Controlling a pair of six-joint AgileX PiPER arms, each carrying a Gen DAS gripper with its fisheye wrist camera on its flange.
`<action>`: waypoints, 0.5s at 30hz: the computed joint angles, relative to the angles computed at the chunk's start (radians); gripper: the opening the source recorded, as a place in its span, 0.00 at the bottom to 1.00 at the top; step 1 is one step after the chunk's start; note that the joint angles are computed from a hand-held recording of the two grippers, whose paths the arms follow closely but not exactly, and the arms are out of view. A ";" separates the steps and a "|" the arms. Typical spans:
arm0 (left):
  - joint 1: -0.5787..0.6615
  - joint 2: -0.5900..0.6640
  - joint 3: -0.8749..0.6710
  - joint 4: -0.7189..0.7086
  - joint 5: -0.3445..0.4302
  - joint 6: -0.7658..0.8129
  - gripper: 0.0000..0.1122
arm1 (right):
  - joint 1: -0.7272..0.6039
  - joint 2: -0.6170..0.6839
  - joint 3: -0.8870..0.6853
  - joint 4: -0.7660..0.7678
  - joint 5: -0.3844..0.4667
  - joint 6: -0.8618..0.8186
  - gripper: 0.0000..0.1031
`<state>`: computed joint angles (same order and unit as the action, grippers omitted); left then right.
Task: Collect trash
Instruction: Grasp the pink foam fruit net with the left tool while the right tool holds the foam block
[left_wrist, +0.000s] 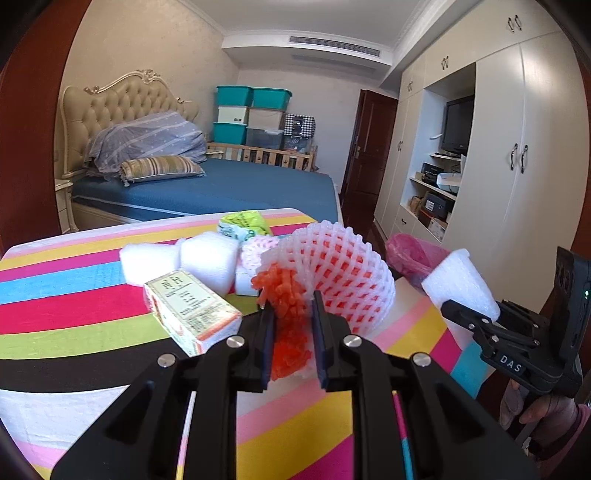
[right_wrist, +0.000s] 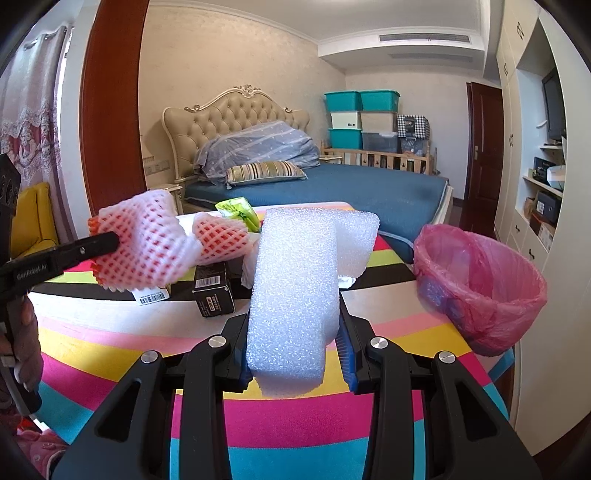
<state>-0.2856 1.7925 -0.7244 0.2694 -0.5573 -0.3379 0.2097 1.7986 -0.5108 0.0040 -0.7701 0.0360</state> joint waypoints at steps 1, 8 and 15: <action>-0.012 0.001 0.004 -0.013 -0.006 0.015 0.16 | 0.001 0.002 0.004 -0.001 -0.007 0.002 0.34; -0.046 0.021 -0.001 -0.037 -0.020 0.040 0.16 | -0.009 0.004 0.013 -0.011 -0.014 0.011 0.34; -0.069 0.023 -0.012 -0.041 -0.009 0.047 0.16 | -0.036 -0.012 0.034 -0.027 -0.028 0.031 0.34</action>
